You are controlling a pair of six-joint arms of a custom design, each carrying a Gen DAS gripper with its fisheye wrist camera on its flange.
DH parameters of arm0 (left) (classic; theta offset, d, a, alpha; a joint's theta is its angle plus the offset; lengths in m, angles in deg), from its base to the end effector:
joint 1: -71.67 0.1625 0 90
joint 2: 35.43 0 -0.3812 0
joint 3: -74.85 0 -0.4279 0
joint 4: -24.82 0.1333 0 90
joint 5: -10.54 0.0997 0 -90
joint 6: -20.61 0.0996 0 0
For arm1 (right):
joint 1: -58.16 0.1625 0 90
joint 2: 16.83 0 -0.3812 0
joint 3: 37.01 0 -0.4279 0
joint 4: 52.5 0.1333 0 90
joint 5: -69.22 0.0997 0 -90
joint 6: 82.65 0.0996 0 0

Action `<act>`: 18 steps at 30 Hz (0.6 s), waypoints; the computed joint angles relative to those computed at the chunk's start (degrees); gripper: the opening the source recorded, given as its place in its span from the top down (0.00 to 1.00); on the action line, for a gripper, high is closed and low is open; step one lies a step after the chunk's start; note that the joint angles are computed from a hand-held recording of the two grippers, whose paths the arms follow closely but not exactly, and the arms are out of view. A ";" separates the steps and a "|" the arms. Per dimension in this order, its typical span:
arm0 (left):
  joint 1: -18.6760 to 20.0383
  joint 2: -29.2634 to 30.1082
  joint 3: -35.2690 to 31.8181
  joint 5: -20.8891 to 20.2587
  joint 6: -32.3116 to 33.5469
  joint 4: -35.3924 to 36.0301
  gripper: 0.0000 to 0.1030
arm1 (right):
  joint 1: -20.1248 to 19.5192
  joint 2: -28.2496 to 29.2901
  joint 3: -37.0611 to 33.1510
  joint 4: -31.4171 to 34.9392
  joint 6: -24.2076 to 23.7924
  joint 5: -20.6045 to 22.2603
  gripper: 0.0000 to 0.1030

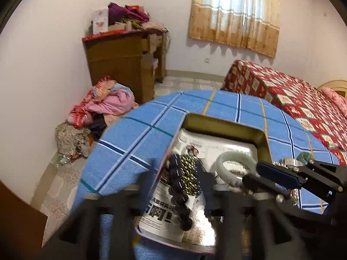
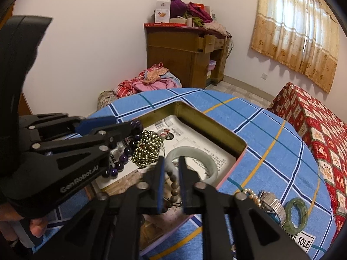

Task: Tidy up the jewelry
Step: 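Carry both bracelets over the pink tin and open both tools to drop them, then move both open tools back over the remaining jewelry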

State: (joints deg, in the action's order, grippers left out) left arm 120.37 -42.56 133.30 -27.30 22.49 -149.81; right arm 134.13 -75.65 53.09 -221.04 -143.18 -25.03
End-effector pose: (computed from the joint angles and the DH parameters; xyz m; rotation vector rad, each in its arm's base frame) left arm -0.3440 -0.7128 -0.1205 0.5270 2.2362 -1.0155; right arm -0.0484 -0.7132 0.2723 0.9373 -2.2831 0.8036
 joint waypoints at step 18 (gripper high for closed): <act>-5.23 8.40 -9.73 0.17 2.94 5.66 0.30 | -8.66 -4.62 -3.39 -5.69 13.02 -2.85 0.55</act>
State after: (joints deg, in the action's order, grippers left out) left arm 115.14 -34.16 123.57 -27.13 25.43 -144.15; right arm 125.46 -80.27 49.69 -226.73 -130.15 -27.88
